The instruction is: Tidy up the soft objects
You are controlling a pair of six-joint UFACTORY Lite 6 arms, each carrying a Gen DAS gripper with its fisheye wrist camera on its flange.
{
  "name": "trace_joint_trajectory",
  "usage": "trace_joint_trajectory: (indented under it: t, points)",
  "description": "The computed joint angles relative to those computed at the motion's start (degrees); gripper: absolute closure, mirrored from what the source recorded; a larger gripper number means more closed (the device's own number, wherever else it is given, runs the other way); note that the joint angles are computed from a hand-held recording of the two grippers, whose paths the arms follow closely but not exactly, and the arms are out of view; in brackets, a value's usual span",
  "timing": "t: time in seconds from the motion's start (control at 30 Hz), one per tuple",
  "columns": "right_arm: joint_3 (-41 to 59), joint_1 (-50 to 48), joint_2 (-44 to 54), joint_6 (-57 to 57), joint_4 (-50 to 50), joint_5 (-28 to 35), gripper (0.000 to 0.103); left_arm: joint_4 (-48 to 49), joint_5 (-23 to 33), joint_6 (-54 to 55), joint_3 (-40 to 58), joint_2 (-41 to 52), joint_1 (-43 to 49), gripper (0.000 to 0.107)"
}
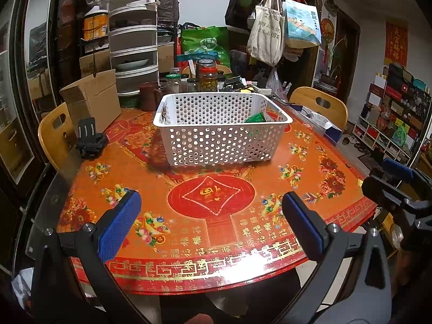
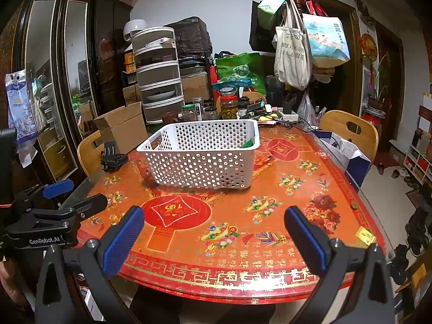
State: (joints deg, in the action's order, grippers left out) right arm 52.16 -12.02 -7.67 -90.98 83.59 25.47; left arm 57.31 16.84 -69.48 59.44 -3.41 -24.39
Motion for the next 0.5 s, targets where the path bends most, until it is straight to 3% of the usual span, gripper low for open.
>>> trace_joint_trajectory:
  t: [0.5]
  points:
    - [0.08, 0.15, -0.2, 0.92, -0.78, 0.23, 0.0, -0.23, -0.18, 0.2, 0.13, 0.37, 0.02, 0.004]
